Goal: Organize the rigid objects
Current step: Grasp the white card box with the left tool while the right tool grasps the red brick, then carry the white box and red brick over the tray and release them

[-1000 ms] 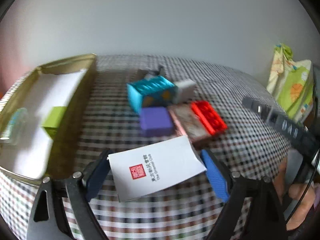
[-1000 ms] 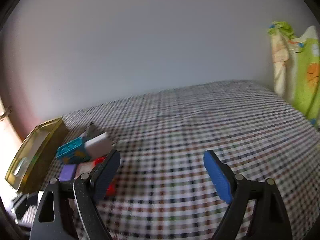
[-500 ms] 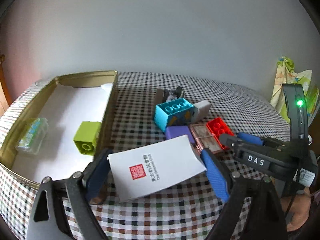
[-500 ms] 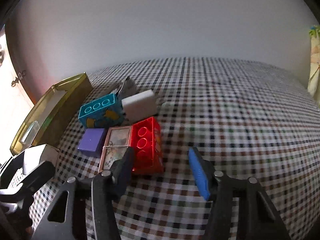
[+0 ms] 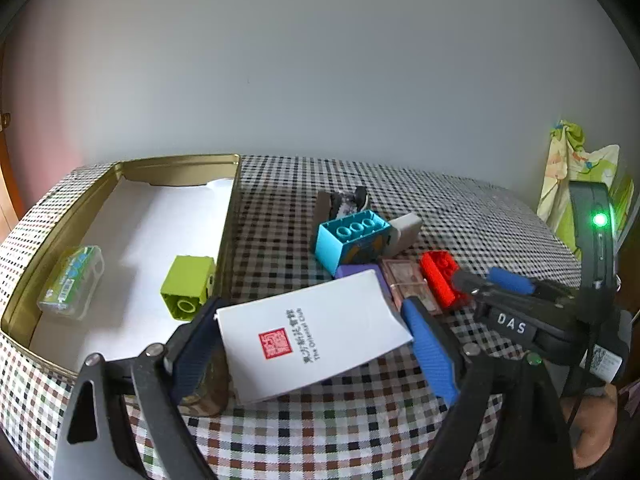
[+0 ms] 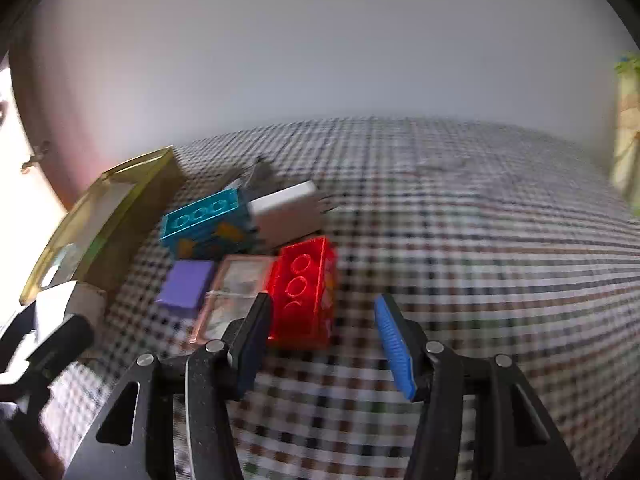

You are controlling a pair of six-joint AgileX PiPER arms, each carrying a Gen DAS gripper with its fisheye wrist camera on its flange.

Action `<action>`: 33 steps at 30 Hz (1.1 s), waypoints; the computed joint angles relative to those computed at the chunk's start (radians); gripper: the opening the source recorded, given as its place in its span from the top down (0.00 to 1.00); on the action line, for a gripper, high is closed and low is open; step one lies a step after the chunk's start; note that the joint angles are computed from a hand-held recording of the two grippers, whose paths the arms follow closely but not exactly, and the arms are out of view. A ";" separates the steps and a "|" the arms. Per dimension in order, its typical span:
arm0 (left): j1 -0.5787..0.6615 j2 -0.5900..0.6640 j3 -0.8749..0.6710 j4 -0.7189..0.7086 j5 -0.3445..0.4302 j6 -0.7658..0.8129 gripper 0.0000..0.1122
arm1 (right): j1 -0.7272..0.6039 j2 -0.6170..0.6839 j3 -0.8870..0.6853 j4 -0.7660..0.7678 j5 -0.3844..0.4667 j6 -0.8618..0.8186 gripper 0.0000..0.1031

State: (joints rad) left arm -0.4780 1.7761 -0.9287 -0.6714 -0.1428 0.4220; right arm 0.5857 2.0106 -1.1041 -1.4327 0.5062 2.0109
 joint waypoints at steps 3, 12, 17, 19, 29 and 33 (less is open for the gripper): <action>0.004 0.001 0.004 0.057 -0.005 -0.057 0.20 | 0.019 -0.016 0.017 -0.027 0.035 0.026 0.46; 0.013 -0.011 0.016 0.140 -0.019 -0.129 0.20 | -0.014 0.063 -0.118 0.201 -0.052 -0.236 0.46; 0.027 -0.012 0.024 0.277 -0.027 -0.254 0.20 | -0.038 0.119 -0.206 0.385 -0.017 -0.429 0.47; 0.035 -0.011 0.025 0.350 -0.024 -0.329 0.20 | -0.038 0.124 -0.212 0.390 -0.019 -0.438 0.56; 0.080 -0.031 0.038 0.501 -0.049 -0.439 0.20 | 0.021 0.065 -0.126 0.088 0.068 -0.081 0.67; 0.117 -0.041 0.031 0.509 -0.061 -0.434 0.20 | 0.072 0.023 -0.119 -0.029 0.115 0.037 0.67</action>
